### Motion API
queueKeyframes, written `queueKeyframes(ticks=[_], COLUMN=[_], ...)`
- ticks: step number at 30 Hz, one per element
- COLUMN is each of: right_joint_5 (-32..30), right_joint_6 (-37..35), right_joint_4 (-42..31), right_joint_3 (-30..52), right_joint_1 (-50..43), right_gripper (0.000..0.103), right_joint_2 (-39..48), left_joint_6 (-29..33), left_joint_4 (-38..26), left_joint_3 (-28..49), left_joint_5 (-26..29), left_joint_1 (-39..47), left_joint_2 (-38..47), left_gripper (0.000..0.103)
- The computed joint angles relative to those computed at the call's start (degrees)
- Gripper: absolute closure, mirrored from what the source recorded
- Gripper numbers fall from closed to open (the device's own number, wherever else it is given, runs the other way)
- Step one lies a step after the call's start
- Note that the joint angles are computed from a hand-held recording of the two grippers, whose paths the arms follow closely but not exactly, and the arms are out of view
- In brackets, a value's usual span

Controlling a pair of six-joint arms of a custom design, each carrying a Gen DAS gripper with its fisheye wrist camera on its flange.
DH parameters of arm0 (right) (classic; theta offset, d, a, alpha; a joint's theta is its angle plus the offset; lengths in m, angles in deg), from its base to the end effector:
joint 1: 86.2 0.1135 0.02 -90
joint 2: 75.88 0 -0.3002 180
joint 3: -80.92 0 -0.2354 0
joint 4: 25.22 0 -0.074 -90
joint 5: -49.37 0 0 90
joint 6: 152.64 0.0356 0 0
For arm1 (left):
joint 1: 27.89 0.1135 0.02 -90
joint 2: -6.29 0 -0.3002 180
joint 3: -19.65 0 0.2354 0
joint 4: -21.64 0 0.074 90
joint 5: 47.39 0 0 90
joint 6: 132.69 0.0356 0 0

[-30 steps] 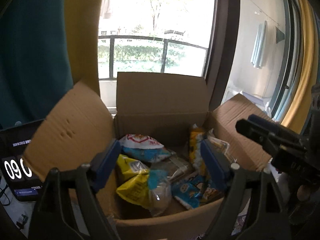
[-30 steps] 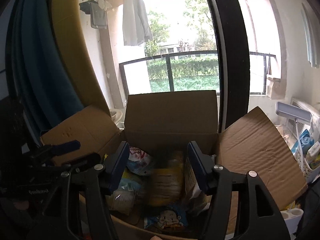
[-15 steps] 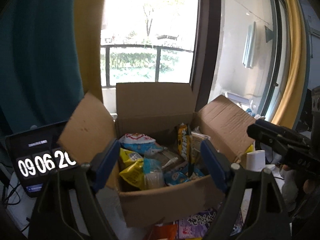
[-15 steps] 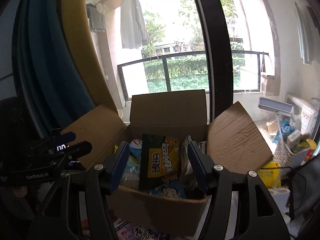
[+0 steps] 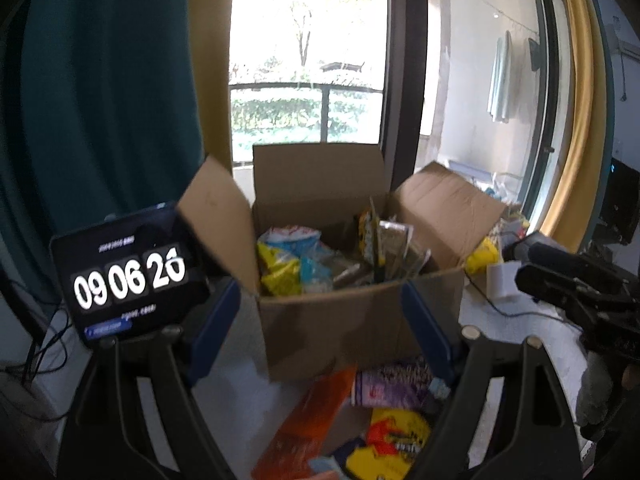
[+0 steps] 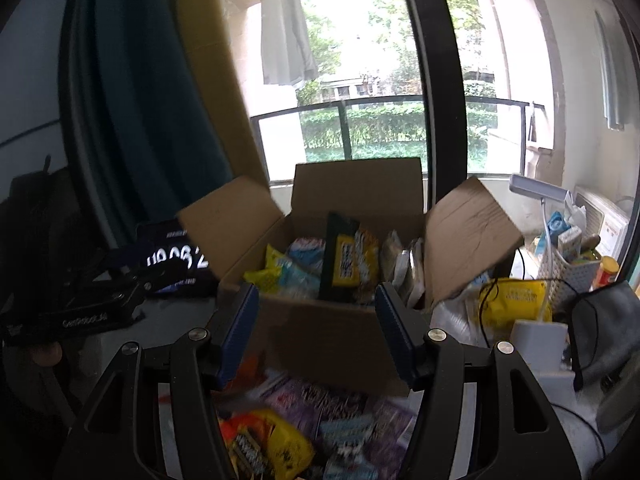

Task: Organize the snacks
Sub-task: 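Withdraw both grippers from the box back toward the snack pile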

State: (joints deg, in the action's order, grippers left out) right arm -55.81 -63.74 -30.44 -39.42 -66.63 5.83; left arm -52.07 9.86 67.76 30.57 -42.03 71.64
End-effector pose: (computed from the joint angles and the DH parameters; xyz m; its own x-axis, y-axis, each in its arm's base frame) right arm 0.2713 0.1063 0.2725 -0.4212 -0.1694 -0.8910 -0.5508 0.8283 0.1029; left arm 0.2101 -0.0453 0.2638 -0.4742 -0.0449 -0.8793 -0.0155 0.9990 -0.0427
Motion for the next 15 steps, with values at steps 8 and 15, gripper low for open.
queueKeyframes(ticks=[8,15], right_joint_5=[2.85,5.3], right_joint_6=[-0.53,-0.04], right_joint_4=[-0.36,0.07], right_joint_3=[-8.72,-14.57], right_joint_1=[4.23,7.56], right_gripper=[0.039,0.039], right_joint_2=[-6.65,-8.87], left_joint_6=[-3.86,-6.26], left_joint_4=[-3.8,-5.51], left_joint_3=[-5.85,-11.33], left_joint_5=[-5.23,-5.51], left_joint_1=[-5.45,-4.71], left_joint_2=[-7.13,-11.62], left_gripper=[0.019,0.019])
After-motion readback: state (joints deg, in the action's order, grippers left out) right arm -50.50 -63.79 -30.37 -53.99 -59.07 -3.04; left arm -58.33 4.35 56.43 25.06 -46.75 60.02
